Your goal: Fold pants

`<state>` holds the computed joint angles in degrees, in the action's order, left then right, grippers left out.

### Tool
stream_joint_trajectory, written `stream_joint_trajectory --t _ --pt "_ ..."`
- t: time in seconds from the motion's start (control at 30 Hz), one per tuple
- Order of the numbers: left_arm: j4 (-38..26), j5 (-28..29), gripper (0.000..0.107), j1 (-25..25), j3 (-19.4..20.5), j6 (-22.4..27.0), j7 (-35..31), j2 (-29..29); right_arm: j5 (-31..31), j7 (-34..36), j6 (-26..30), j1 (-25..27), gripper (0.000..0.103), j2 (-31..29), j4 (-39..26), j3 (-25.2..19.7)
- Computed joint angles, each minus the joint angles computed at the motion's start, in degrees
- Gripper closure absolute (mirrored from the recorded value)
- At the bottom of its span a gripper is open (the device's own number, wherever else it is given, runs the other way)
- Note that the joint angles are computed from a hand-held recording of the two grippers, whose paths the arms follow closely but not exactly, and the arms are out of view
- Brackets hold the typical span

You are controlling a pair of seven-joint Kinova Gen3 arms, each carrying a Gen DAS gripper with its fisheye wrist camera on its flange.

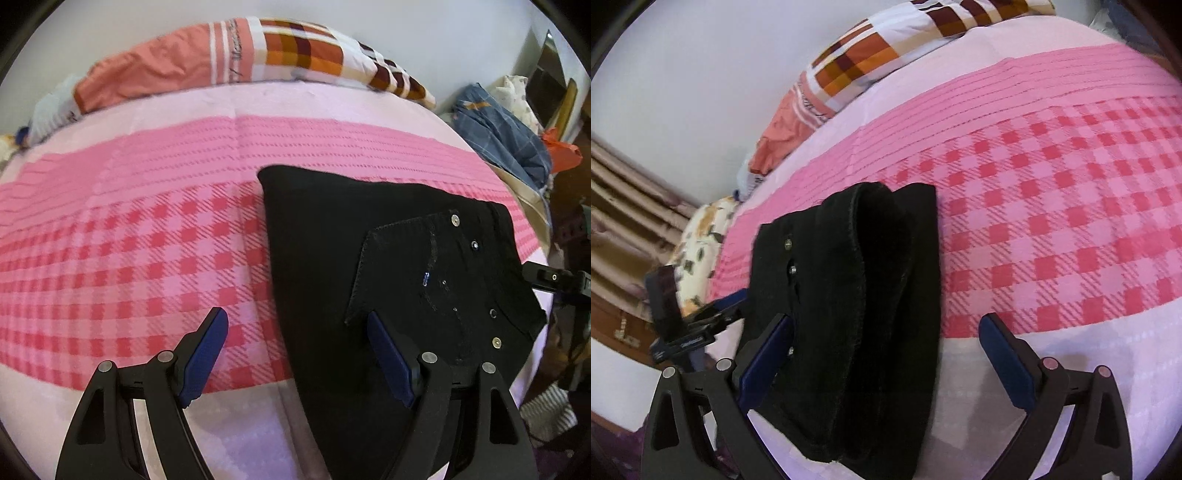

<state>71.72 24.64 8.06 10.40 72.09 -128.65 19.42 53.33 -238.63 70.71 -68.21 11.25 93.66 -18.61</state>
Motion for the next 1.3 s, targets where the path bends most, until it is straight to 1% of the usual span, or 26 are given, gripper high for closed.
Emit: stream_joint_trajectory --t 0.07,0.1,0.13,0.2,0.27,0.3,0.4,0.43,0.5,0.57,0.63,0.7,0.73,0.77,0.83,0.87,0.9,0.93,0.97,1.0,1.03,1.1,1.17,1.2,1.27,1.3 --pt "-2.72 0.94 0.030 -0.28 0.00 3.61 -0.45 2.18 1.82 -1.51 -1.79 0.23 0.003 -1.06 2.41 -0.64" --pt "-4.43 1.25 0.029 -1.08 1.06 5.94 -0.36 3.81 2.58 -1.88 -2.62 1.07 0.003 -1.44 3.35 -1.54" --pt "-5.92 1.72 0.029 -1.08 1.06 7.81 -0.32 4.97 3.12 -2.29 -3.25 1.82 0.003 -1.78 4.05 -2.33" --pt "-7.48 3.11 0.029 -1.97 1.64 9.90 -1.80 6.56 2.25 -0.95 -5.21 1.45 0.002 -2.87 5.14 -1.32" --pt "-9.14 3.04 0.029 -2.01 1.96 11.67 -3.56 7.58 -0.50 3.26 -8.51 2.77 0.003 -4.26 5.62 -0.34" --pt "-10.09 3.07 0.029 -1.97 2.05 12.74 -4.03 8.15 -1.98 5.59 -9.73 4.63 0.002 -4.79 5.58 -1.17" --pt "-12.60 3.64 0.029 -2.18 2.24 15.43 -4.95 9.77 -5.37 12.58 -10.53 12.10 0.001 -4.05 3.61 -6.63" --pt "-13.03 3.81 0.029 -2.18 2.25 15.91 -5.20 10.07 -6.87 14.58 -10.54 13.37 0.001 -3.84 2.78 -7.21" --pt "-14.32 3.95 0.029 -2.22 2.41 17.25 -6.05 10.78 -8.86 15.79 -11.28 12.92 0.001 -4.30 2.56 -5.67" --pt "-16.28 4.25 0.029 -2.08 2.76 19.38 -6.58 12.12 -8.68 14.28 -11.92 10.24 0.000 -4.63 3.04 -2.53" --pt "-17.50 3.42 0.029 -1.19 2.41 20.37 -6.21 12.58 -8.66 15.64 -11.82 9.48 0.000 -4.28 2.60 -1.62" --pt "-20.58 3.69 0.029 -0.65 2.16 22.90 -2.91 14.25 -8.52 16.55 -13.70 8.98 0.000 -4.44 3.15 -0.53" --pt "-22.48 4.05 0.029 -0.59 2.34 24.45 -1.43 15.45 -7.74 16.30 -15.86 9.38 0.001 -4.53 3.74 -0.42" --pt "-23.32 4.24 0.029 -0.56 2.44 25.24 -0.88 15.99 -7.74 16.87 -17.10 10.47 0.007 -4.44 3.79 -1.17" --pt "-24.34 5.12 0.029 -0.82 2.90 26.67 0.06 16.88 -7.91 18.94 -16.77 14.67 0.019 -3.21 2.59 -5.51" --pt "-24.79 5.47 0.029 -0.86 3.25 27.49 -0.06 17.26 -7.51 18.59 -16.75 16.06 0.037 -2.83 2.50 -7.12" --pt "-24.21 5.49 0.032 -0.78 3.42 27.38 -0.89 16.87 -7.39 17.31 -17.28 16.70 0.057 -2.98 3.27 -7.68" --pt "-23.80 5.70 0.034 -0.79 3.52 27.42 -1.30 16.70 -6.71 15.09 -18.74 16.47 0.062 -3.85 4.85 -7.17" --pt "-23.47 6.11 0.038 -0.90 3.55 27.35 -1.36 16.62 -5.97 12.76 -21.04 15.49 0.066 -5.15 6.91 -5.62" --pt "-23.33 6.40 0.045 -0.99 3.46 27.16 -1.22 16.61 -5.23 10.43 -22.59 13.45 0.068 -5.94 8.41 -3.30" --pt "-23.45 6.64 0.049 -1.09 3.32 27.09 -0.75 16.75 -3.74 8.10 -23.20 11.33 0.069 -6.08 9.23 -1.37" --pt "-23.77 7.94 0.070 -2.07 3.16 27.13 1.01 17.19 -0.32 3.44 -23.37 9.27 0.072 -6.11 10.26 -0.14" --pt "-22.90 8.86 0.080 -3.07 3.27 26.56 1.21 16.36 3.26 -1.22 -23.61 6.91 0.074 -6.73 11.23 1.32" --pt "-21.45 8.82 0.083 -3.26 3.30 25.30 0.07 15.18 5.06 -3.55 -23.59 6.50 0.075 -6.86 11.76 1.21" --pt "-17.63 8.32 0.086 -3.27 3.00 21.88 -2.65 12.08 8.57 -7.46 -22.40 8.12 0.076 -6.62 11.99 -1.78" --pt "-15.91 8.64 0.087 -3.37 2.82 20.47 -2.92 10.86 9.19 -8.19 -21.82 8.57 0.076 -6.35 11.69 -2.65"
